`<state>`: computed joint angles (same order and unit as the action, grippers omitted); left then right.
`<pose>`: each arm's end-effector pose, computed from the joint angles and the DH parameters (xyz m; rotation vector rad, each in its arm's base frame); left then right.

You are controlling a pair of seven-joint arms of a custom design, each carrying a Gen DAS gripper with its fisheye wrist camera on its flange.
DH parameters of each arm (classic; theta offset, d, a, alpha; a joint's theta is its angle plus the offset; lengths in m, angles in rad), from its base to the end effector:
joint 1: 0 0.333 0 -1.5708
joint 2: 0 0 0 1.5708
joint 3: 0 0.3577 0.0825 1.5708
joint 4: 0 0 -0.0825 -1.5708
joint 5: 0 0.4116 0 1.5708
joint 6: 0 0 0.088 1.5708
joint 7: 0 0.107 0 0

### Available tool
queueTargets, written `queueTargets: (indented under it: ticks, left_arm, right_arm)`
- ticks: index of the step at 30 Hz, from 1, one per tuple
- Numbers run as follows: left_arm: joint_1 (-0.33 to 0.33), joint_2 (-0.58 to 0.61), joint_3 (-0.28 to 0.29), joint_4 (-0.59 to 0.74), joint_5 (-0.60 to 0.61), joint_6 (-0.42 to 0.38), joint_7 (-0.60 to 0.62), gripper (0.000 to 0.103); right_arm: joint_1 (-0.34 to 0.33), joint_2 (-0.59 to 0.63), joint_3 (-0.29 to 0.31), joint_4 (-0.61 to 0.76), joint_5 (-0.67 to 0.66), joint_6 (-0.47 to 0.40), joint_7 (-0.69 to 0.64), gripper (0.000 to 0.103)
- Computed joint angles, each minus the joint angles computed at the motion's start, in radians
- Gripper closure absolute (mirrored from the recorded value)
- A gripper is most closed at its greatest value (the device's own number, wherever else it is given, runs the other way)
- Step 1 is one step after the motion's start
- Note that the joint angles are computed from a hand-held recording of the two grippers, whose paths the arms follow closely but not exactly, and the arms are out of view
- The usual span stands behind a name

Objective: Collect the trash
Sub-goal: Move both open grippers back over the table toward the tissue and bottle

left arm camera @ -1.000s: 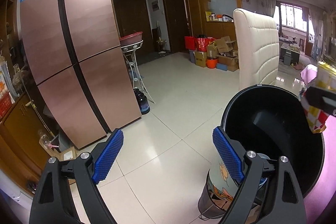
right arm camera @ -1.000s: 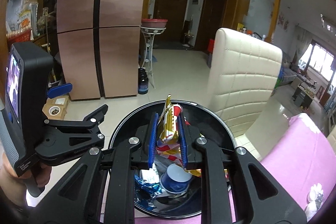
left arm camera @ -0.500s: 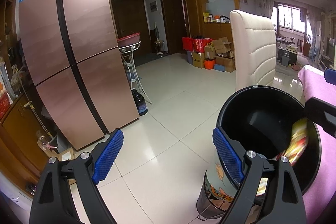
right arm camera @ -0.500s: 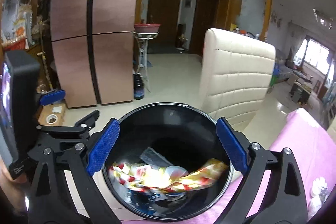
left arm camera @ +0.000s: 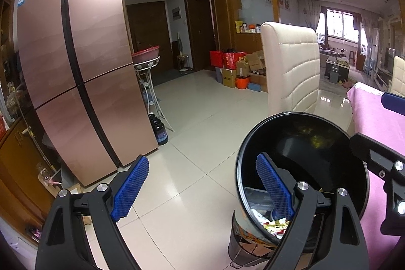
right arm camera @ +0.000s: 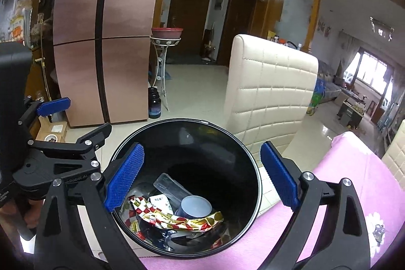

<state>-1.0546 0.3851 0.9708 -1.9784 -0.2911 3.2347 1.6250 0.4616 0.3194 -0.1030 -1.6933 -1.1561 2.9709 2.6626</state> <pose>0.6676 -0.1068 0.5040 -1.5033 1.5776 -0.7962 0.6469 0.3198 0.5177 -1.8156 1.2704 -0.9391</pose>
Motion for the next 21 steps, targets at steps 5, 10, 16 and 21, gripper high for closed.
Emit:
queueTargets:
  ticks: [5,10,16,21]
  left_arm:
    - [-0.009,-0.015,-0.011,-0.002,0.000,0.007,0.016,0.018]
    - [0.054,-0.062,-0.126,0.006,0.026,0.014,0.042,0.018]
    - [0.197,-0.117,-0.377,0.020,0.054,0.035,0.102,0.018]
    - [0.442,-0.138,-0.739,0.047,0.082,0.055,0.173,0.018]
  right_arm:
    - [0.007,-0.032,-0.022,-0.029,-0.075,-0.013,0.085,0.011]
    - [-0.014,-0.107,-0.011,-0.100,-0.217,-0.099,0.216,0.011]
    - [-0.081,-0.228,0.028,-0.235,-0.290,-0.239,0.325,0.011]
    - [-0.157,-0.343,0.064,-0.366,-0.309,-0.358,0.398,0.011]
